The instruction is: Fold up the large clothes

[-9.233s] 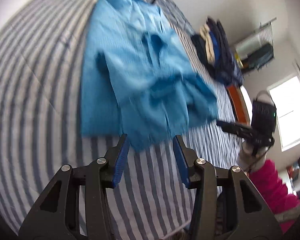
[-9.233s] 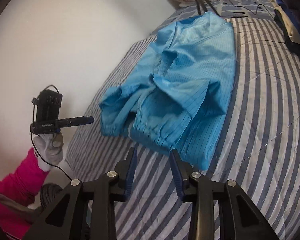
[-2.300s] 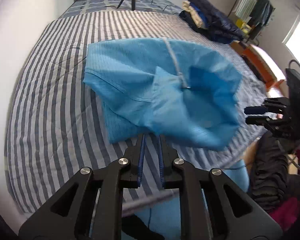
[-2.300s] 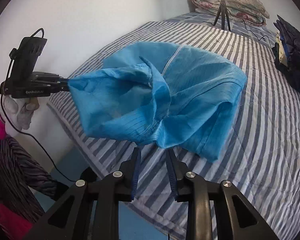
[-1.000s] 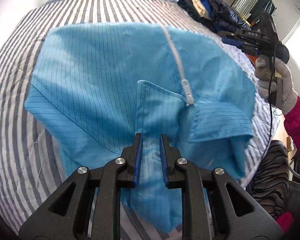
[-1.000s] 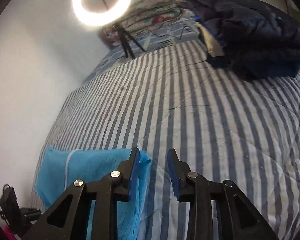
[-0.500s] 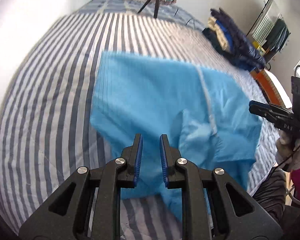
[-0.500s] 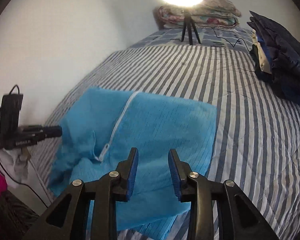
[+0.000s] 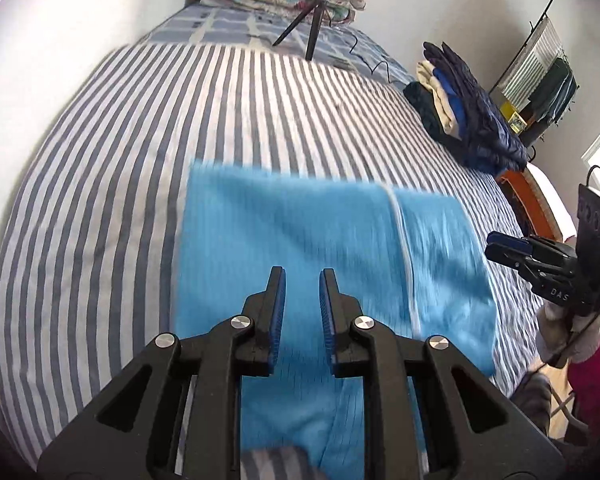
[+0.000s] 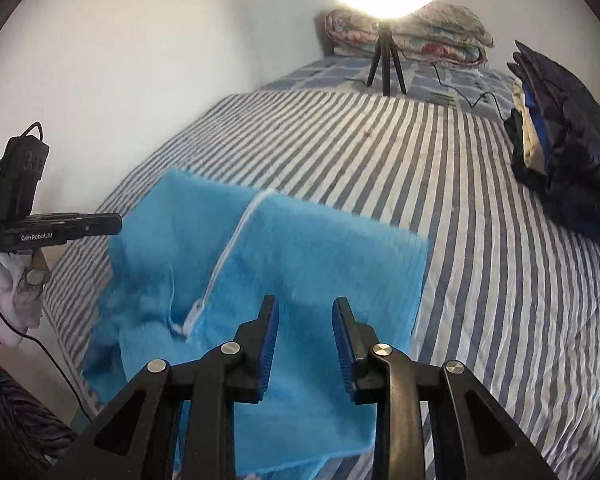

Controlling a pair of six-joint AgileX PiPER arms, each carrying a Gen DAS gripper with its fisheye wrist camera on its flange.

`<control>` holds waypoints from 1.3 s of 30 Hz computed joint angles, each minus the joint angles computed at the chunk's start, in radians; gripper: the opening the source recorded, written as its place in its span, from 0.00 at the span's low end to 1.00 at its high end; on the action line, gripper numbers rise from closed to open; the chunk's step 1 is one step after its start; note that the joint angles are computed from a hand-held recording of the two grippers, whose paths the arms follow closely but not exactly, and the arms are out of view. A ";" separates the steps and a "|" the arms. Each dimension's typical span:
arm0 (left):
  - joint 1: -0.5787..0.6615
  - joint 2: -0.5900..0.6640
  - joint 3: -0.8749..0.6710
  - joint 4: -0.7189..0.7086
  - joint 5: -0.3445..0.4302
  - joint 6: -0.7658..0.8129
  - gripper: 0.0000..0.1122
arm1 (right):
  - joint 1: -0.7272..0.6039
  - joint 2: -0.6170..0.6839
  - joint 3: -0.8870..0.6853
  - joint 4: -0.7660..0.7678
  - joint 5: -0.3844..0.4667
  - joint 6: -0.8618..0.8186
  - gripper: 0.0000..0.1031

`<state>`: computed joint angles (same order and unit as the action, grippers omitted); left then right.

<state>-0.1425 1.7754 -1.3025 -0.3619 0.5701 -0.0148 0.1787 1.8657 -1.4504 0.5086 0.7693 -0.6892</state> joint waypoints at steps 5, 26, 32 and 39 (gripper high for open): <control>-0.019 0.200 -0.241 0.115 0.040 -0.113 0.14 | 0.050 0.187 -0.233 -0.057 0.011 0.110 0.29; -0.123 -0.183 0.181 -0.070 0.079 0.065 0.14 | -0.113 -0.220 0.308 0.280 0.251 -0.291 0.54; -0.266 -0.064 0.119 -0.024 0.098 0.005 0.14 | 0.011 -0.298 0.496 0.235 0.084 -0.296 0.45; -0.302 0.072 -0.074 -0.001 0.107 -0.023 0.14 | -0.061 -0.210 0.483 0.321 0.165 -0.296 0.01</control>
